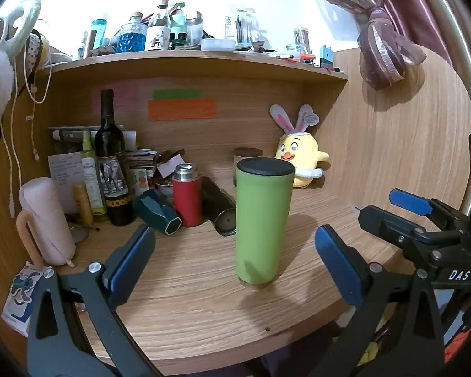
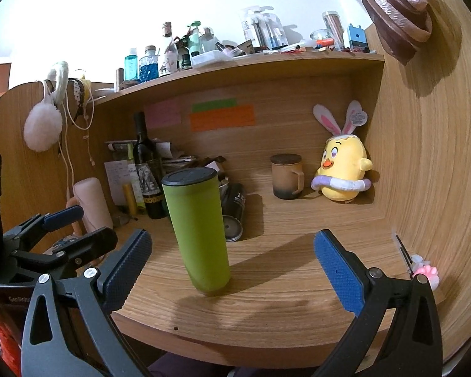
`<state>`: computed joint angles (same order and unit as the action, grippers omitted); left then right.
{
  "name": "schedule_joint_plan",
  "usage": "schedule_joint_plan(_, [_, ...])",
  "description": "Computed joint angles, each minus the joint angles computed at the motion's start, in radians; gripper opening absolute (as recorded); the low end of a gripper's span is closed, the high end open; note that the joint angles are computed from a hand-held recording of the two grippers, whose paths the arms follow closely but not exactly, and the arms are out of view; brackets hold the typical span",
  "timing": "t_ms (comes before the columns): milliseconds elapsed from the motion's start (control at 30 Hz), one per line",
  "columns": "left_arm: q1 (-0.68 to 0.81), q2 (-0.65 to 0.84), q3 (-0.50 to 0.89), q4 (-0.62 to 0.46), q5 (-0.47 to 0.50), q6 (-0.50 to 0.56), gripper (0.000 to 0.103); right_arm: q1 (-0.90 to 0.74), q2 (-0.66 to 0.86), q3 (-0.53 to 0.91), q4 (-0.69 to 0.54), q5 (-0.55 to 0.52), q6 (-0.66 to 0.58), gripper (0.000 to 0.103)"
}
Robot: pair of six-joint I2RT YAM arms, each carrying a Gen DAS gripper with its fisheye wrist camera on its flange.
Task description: Flip cup upside down
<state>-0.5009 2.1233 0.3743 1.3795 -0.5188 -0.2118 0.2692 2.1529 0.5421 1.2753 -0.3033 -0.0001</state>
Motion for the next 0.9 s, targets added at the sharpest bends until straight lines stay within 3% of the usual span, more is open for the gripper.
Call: schedule_joint_plan(900, [-0.039, 0.009, -0.024, 0.037, -0.048, 0.006, 0.103, -0.008, 0.004, -0.023, 0.033, -0.010, 0.002, 0.103])
